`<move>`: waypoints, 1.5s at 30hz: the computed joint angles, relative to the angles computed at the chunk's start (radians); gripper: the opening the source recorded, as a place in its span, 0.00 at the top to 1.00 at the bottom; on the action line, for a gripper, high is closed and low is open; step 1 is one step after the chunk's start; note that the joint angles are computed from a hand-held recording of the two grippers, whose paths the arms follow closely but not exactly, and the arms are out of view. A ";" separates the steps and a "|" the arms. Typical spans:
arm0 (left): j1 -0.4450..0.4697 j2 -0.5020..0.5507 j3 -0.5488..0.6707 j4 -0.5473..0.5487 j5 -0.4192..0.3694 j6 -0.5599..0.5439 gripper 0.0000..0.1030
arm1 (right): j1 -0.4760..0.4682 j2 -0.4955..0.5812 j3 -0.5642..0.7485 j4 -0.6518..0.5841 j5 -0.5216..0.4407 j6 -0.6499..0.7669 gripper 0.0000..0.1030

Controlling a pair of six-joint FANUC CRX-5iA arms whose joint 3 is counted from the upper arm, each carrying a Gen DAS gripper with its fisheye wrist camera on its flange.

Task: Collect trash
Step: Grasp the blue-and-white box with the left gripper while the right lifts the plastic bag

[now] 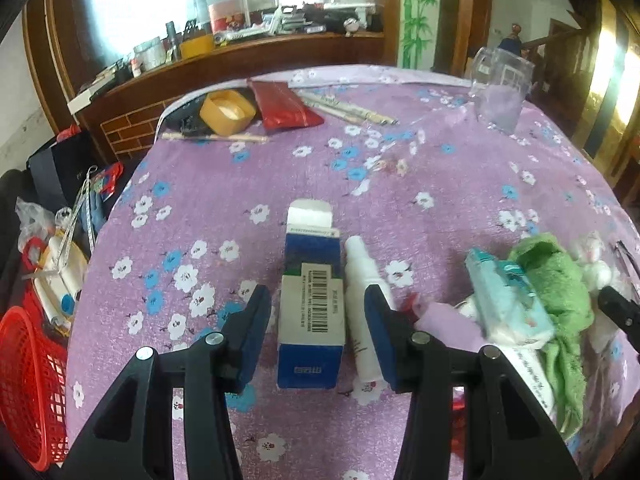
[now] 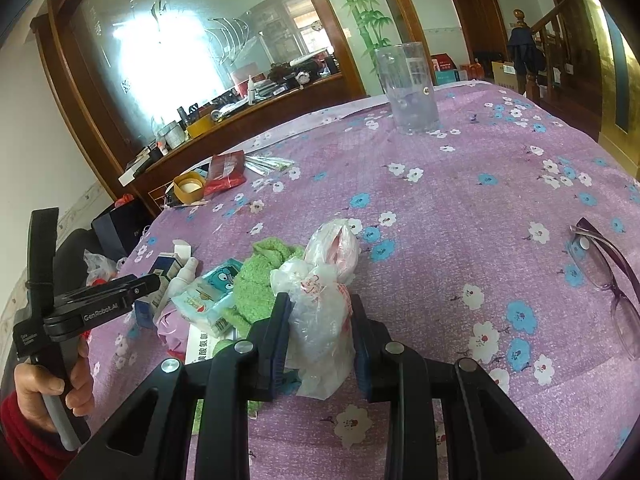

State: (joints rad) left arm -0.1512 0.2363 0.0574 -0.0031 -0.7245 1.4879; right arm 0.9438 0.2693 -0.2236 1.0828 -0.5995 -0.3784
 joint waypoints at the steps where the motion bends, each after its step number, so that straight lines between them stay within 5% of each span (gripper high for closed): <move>1: 0.003 0.006 0.003 -0.003 -0.002 0.006 0.55 | -0.001 -0.001 -0.003 0.006 0.004 -0.004 0.71; 8: 0.025 0.047 0.023 0.001 -0.023 0.028 0.55 | -0.006 -0.007 -0.015 0.023 0.016 -0.022 0.71; 10: 0.031 0.057 0.025 0.006 -0.026 0.032 0.66 | -0.006 -0.007 -0.016 0.029 0.016 -0.022 0.71; 14: 0.039 0.037 -0.011 0.025 0.004 0.019 0.68 | -0.005 -0.009 -0.018 0.034 0.016 -0.029 0.71; 21: 0.024 -0.129 -0.188 0.023 0.154 -0.008 0.67 | 0.000 -0.024 -0.049 0.172 -0.039 -0.131 0.71; 30: 0.071 -0.372 -0.470 0.180 0.271 -0.178 0.67 | 0.058 -0.028 -0.041 0.239 -0.114 -0.136 0.71; 45: 0.127 -0.562 -0.681 0.219 0.371 -0.233 0.67 | 0.229 0.078 0.113 0.079 -0.106 0.062 0.70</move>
State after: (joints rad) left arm -0.0241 -0.3258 -0.6237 0.2163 -0.3532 1.2547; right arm 1.1724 0.3468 -0.1107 1.1622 -0.7057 -0.3165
